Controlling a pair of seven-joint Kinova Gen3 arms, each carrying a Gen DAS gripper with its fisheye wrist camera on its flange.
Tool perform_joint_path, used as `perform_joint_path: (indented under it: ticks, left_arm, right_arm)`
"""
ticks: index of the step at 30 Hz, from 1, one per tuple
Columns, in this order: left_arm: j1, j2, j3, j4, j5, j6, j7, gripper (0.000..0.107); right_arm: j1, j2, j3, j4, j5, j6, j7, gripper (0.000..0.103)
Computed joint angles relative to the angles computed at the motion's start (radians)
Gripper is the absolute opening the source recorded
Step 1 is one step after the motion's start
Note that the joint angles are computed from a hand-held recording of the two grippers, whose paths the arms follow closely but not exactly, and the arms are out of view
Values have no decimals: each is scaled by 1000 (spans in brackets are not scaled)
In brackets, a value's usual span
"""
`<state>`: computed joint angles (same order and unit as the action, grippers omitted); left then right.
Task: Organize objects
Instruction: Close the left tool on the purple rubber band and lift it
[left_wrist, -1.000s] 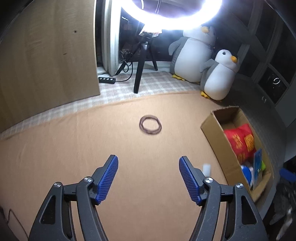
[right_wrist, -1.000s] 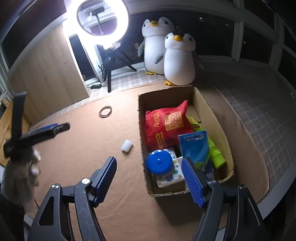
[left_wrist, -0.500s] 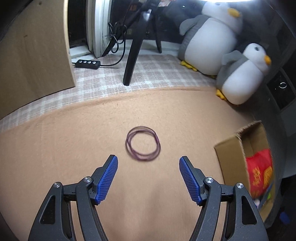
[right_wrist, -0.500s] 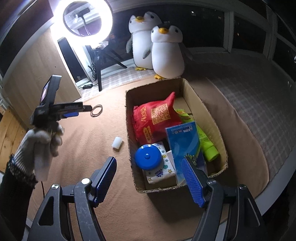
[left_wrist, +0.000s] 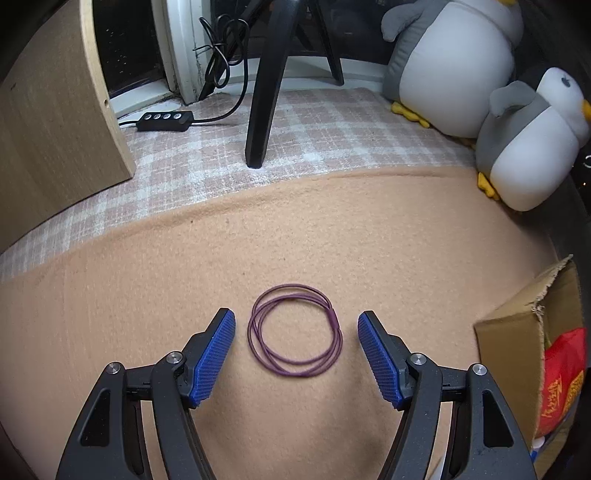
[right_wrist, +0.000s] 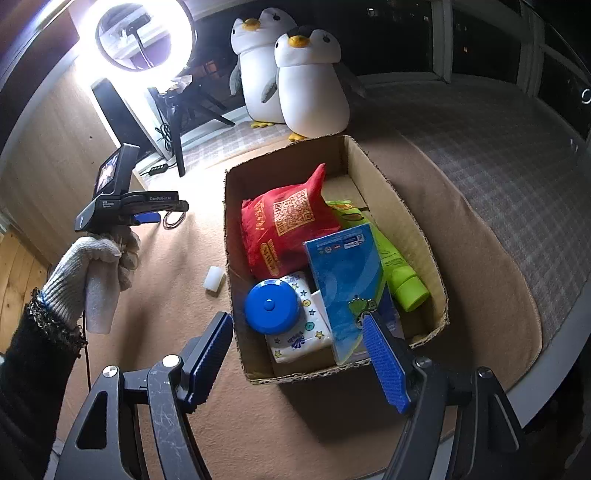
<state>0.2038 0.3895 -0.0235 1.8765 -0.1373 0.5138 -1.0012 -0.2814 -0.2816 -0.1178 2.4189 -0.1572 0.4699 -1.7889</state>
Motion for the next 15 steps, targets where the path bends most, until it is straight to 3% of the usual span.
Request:
perform_joint_path:
  ticks: [4,9,12,14,15]
  left_arm:
    - [4,12,-4,-11,-7,10,2,71]
    - [37,9,-20,-8,-53,19,23,59]
    - [25,-2,-4,5,-54,13,2,44]
    - [6,-9,12,12,-37,10,-24,25]
    - [-5,-14,20,19,-26,6,-39,21]
  right_arm:
    - [-9,10,33,3,-21,-7,29,69]
    - [-11,31,72,4,-66,-13,80,69]
    - [-8,40,89,2,-94,-14,107,69]
    - [-1,39,85,1,-102,-15,113,69]
    - [2,38,83,1,-104,-18,116,69]
